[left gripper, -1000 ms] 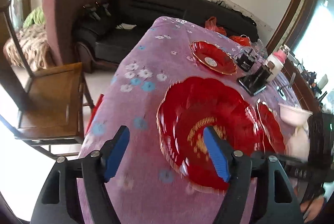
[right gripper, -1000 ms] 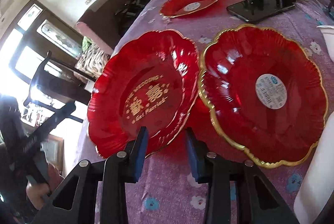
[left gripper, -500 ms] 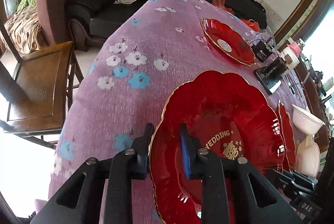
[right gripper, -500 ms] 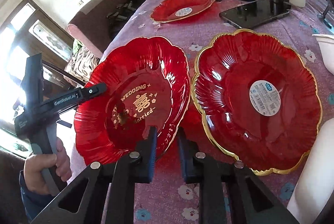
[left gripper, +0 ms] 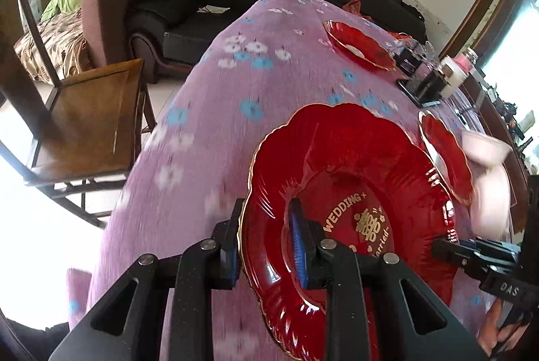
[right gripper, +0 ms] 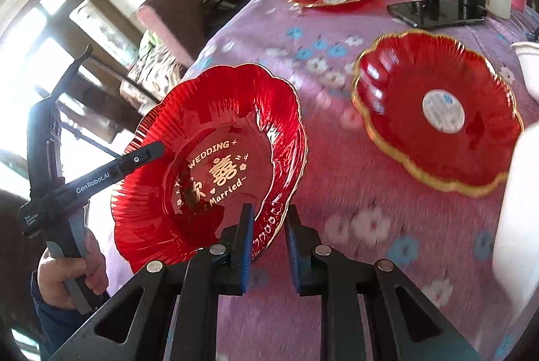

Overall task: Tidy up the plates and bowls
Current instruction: 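Grasp the rim of the red 'Wedding' plate with the right gripper, then lift the red 'Wedding' plate with the right gripper and carry it aside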

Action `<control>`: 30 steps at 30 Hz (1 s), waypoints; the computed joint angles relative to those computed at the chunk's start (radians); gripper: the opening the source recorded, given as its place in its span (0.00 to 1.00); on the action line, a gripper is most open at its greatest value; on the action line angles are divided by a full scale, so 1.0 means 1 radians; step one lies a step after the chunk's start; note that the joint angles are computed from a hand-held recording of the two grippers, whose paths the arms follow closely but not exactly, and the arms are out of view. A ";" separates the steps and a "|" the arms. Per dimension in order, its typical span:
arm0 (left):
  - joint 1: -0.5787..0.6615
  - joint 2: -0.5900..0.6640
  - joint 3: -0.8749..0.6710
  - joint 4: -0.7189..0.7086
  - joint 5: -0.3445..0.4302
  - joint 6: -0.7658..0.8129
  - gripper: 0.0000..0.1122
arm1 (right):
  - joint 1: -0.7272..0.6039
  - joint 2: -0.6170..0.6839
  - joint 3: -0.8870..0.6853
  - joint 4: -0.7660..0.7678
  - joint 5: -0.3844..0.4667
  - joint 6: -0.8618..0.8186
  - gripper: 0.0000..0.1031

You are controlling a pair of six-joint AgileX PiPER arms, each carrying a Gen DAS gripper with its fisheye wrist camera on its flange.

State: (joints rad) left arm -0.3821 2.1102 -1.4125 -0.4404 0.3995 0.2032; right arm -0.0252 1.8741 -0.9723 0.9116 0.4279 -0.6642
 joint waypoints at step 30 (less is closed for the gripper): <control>-0.288 -0.152 0.290 0.085 -0.206 -0.156 0.21 | -0.332 -0.347 0.468 0.261 0.112 -0.501 0.20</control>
